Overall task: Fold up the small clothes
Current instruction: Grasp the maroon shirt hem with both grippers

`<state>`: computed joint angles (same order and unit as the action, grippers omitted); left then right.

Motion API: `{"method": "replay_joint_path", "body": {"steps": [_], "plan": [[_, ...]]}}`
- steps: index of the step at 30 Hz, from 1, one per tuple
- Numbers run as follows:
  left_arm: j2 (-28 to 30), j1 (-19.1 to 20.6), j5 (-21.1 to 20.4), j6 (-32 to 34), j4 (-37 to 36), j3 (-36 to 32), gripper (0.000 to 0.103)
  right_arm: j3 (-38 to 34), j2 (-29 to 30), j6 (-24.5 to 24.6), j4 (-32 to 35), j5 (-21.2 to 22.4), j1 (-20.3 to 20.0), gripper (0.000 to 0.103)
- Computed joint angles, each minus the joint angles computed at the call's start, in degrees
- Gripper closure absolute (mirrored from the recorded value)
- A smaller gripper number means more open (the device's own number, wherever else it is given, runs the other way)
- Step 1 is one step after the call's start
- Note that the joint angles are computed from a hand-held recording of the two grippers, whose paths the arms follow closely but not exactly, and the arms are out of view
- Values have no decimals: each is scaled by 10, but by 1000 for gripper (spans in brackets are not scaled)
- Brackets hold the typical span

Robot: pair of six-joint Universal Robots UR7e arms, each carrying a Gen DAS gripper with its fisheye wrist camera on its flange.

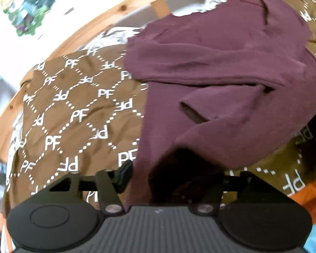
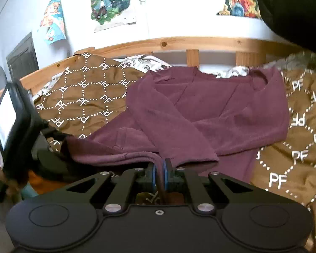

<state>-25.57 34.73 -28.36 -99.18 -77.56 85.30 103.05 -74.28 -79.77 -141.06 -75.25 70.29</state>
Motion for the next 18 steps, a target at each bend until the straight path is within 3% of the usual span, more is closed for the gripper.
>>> {"method": "replay_joint_path", "body": {"steps": [4,8,15,18], "plan": [[-4,-9,3,-7,1,6,63,11,-5,-18,-14,7,-3,96],[-1,-14,21,-31,38,0,64,15,-5,-21,-34,10,-5,96],[-16,-13,17,-48,29,12,64,30,-7,-37,-77,47,-13,97],[-21,-8,10,-49,15,16,71,34,-6,-41,-89,56,-15,97]]}}
